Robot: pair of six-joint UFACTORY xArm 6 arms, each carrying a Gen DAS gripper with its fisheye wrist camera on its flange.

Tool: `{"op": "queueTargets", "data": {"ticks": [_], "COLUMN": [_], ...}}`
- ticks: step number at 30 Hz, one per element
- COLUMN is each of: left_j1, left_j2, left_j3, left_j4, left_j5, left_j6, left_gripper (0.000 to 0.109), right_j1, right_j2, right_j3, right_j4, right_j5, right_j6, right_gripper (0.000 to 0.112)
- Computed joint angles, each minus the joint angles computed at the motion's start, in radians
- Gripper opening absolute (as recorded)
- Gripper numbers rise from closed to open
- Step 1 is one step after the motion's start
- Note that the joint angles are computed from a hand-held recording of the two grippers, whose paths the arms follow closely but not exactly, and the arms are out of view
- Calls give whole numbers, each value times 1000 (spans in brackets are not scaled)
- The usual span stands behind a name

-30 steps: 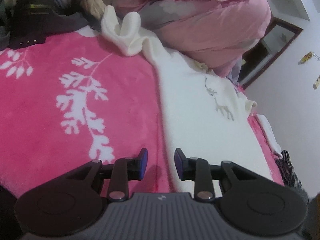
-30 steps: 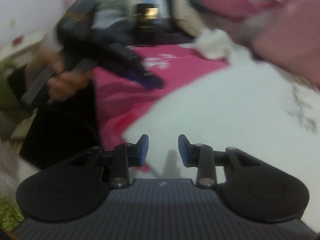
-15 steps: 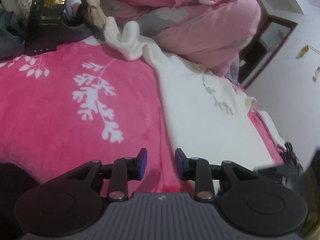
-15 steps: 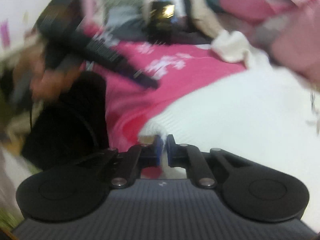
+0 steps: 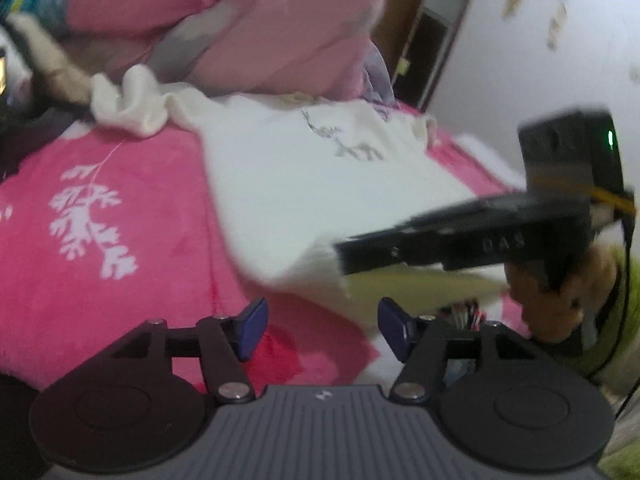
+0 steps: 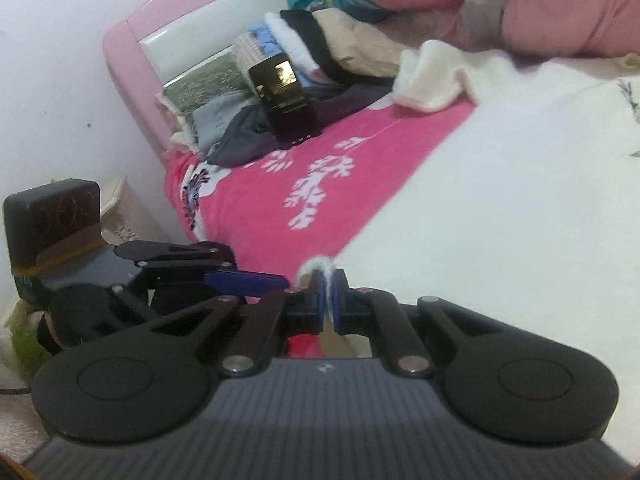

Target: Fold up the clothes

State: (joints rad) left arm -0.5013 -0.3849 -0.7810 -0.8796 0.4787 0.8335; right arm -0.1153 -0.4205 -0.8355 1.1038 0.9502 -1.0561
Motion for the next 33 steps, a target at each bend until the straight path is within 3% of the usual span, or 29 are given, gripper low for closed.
{"op": "queueTargets", "data": {"ticks": [5,12,16,19,22,24,28,30,33], "left_j1": [-47,-46,-38,-45,-60,-71,-83,-86,-90], "left_j2": [37,56,55,53,53,49,45,45,46], "left_j3": [0,-4,-1,10,21,33,51,55,60], "left_j4": [122,139,177,243,298,357,470,501,535], "left_j5": [-62,-101,-117,-152,-200,-234,-276,-284,-304], "left_j6": [-125,-190,-238,-293,-331,-356,-400,-414,-428], "left_gripper": [61,56,56,57,57,55,50,46,41], "right_j1": [-25,-179,-227,-248,-255,-193,35,86,101], "right_j2": [7,-139,-295,-365,-393,-430,-533,-531,-487], "right_j3": [-4,79,188,243,281,321,422,439,420], "right_j4": [19,77,-31,-94,-73,-90,-292,-372,-409], "right_j5": [42,89,-22,-4,38,-52,-407,-475,-471], "right_j6": [22,36,62,82,125,141,114,82,26], "right_gripper": [6,10,15,21,23,23,26,31,31]}}
